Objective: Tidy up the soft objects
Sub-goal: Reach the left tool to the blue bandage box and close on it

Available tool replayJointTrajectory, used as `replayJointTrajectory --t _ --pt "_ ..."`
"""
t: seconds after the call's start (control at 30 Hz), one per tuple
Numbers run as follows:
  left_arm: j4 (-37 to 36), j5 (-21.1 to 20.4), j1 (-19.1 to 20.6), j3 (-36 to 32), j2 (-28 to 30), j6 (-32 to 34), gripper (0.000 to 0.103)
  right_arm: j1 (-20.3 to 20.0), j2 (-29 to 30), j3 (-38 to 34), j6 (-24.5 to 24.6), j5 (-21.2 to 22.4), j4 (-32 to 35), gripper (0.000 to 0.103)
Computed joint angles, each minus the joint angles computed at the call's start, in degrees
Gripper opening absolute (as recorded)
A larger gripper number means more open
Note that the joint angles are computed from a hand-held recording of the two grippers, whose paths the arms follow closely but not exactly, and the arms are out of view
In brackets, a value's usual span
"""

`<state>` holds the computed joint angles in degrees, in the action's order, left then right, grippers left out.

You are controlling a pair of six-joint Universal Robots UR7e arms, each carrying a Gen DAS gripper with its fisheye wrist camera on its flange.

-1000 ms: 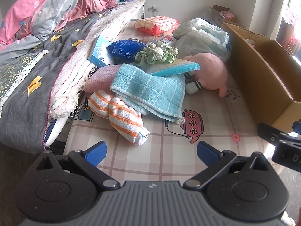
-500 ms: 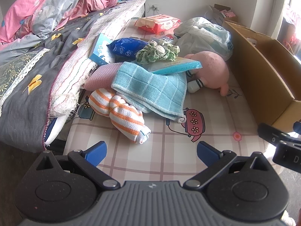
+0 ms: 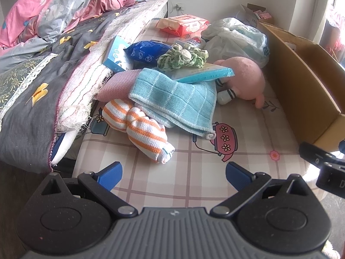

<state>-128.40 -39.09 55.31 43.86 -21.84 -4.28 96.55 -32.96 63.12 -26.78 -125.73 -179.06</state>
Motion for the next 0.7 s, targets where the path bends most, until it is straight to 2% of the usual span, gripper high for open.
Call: replayJointTrajectory --t 0.1,0.3,0.5,0.7 --pt "-1.0 0.8 0.0 -0.1 0.0 0.6 0.102 -0.1 0.1 -0.3 -0.2 1.2 0.3 0.102" --pt "-8.8 2.0 0.5 1.1 -0.7 5.5 0.102 0.1 2.0 -3.4 -2.9 4.6 2.4 0.102" --pt "-16.3 -0.8 1.9 1.3 -1.9 7.4 0.102 0.8 4.7 -7.6 -8.9 9.7 1.5 0.102" --pt "-24.1 -4.4 3.1 -0.2 -1.4 12.0 0.102 1.2 8.3 -15.6 -9.5 12.5 4.9 0.102"
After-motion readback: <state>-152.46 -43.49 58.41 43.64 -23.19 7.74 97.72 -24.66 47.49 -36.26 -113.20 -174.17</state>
